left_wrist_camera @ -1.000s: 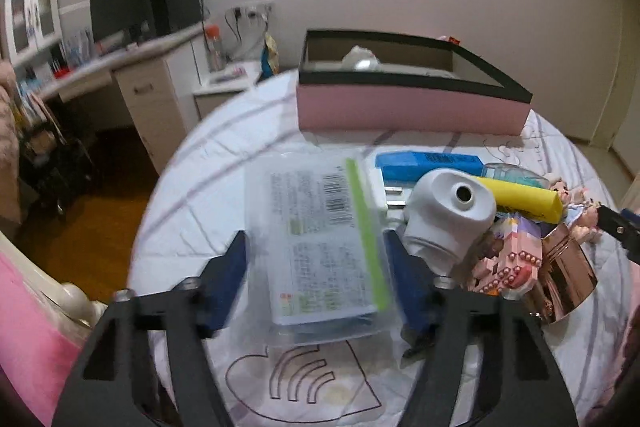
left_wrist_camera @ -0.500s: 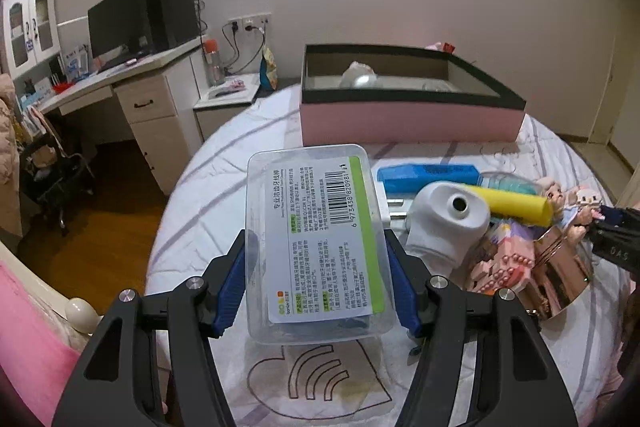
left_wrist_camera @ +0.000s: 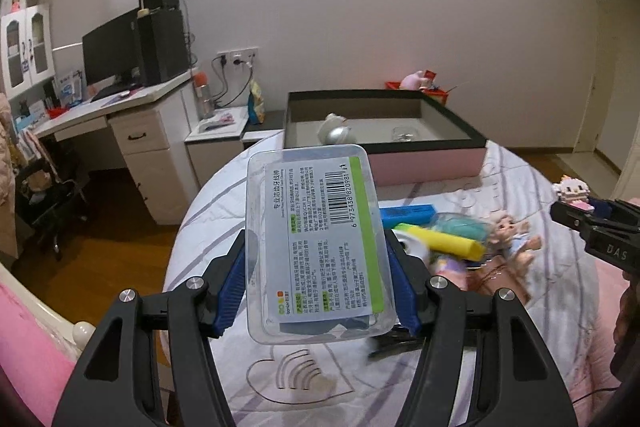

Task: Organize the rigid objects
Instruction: 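Grasp the clear plastic case with left tool while right tool grasps Hello Kitty figure, then lower both held items into the pink box and open both tools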

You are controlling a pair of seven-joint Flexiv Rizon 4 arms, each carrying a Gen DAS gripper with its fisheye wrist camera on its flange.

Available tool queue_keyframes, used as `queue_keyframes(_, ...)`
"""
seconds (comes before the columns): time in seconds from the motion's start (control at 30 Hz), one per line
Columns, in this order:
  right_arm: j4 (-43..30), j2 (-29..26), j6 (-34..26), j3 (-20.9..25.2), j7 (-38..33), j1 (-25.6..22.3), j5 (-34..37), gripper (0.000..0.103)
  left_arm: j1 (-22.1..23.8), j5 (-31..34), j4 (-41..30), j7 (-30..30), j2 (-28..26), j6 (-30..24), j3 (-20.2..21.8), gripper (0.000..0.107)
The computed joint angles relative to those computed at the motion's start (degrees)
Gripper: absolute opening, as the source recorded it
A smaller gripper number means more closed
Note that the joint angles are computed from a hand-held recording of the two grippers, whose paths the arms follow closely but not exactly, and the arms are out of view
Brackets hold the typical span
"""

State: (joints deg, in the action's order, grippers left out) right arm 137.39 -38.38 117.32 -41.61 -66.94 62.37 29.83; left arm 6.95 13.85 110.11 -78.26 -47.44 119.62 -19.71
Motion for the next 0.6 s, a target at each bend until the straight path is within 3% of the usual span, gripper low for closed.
queue_keyframes(0.27, -0.3, 2.5, 1.5, -0.3, -2.3, 2.6, 0.7, 0.052, -0.6, 0.8, 0.9, 0.3, 1.2, -0.1, -0.5, 0.063)
queue_keyframes(0.6, -2.4, 4.0, 2.1, 2.7, -6.2, 1.0, 1.3, 0.052, 0.3, 2.2, 0.5, 0.6, 1.4, -1.4, -2.8, 0.063)
